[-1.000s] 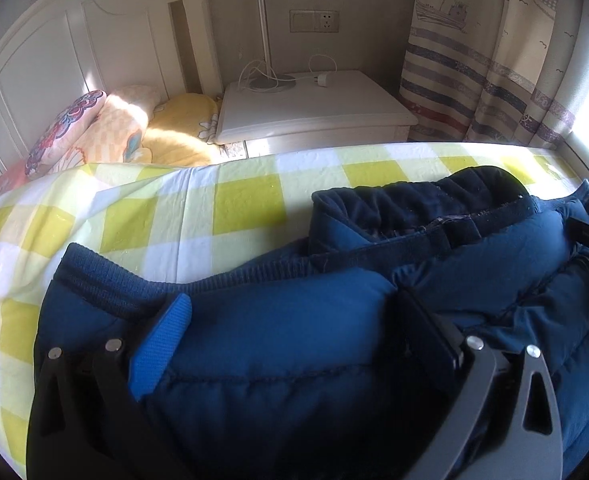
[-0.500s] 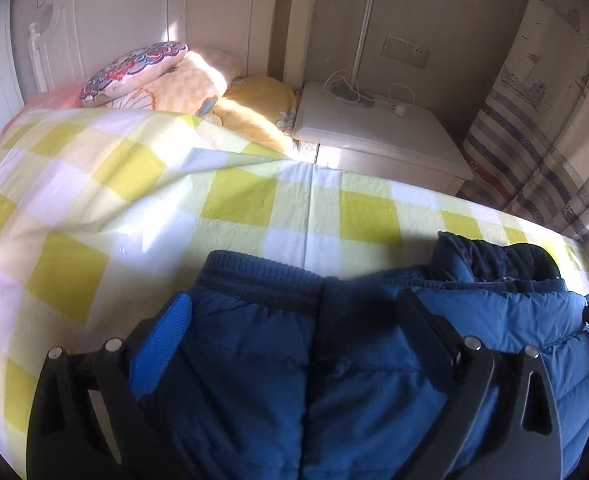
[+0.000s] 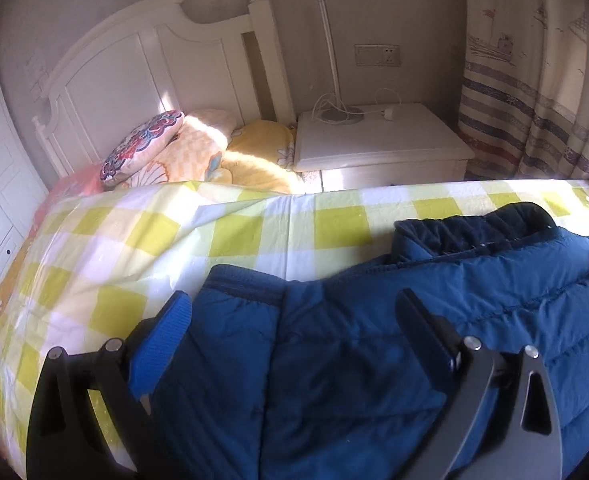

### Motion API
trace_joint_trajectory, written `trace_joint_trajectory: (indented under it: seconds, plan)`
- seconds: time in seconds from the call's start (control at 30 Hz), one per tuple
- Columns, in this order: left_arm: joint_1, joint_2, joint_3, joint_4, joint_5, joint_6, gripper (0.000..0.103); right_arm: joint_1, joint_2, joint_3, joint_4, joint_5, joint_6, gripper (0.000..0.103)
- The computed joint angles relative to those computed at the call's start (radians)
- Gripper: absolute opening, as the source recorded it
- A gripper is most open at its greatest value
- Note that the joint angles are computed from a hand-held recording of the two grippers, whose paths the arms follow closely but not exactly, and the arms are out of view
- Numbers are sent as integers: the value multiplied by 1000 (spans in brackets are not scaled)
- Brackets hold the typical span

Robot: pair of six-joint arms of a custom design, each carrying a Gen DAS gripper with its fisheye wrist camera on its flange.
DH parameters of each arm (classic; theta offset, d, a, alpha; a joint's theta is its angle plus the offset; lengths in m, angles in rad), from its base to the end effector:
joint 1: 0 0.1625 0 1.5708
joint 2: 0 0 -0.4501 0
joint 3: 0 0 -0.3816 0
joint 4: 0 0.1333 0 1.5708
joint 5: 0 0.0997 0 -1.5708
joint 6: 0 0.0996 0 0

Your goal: Fold large clothes

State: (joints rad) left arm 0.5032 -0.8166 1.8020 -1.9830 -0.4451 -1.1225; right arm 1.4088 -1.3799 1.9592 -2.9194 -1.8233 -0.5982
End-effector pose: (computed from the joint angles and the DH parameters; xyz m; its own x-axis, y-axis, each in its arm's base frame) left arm -0.4001 -0.4750 0.0824 -0.5674 -0.0993 -0.8174 0.5183 0.7282 -0.4483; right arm 0.0193 -0.5538 0.3956 -0.8318 -0.1285 0.5401 -0.4266 0.7704 -0.4738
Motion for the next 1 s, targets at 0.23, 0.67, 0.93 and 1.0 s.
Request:
trace_joint_trajectory:
  seconds: [0.23,0.67,0.93,1.0]
  plan:
    - [18,65,43,-188,-86,134,101,12,11,2,-27,-38,-16,76]
    - [11,93,14,-69,-25,67,101,287,117,169,-361,-357,-314,91]
    - [13,84,25,-82,-28,70,101,237,95,143,-270,-393,-219,92]
    - [13,82,28,-87,-28,72,101,195,46,143,-268,-366,-170,92]
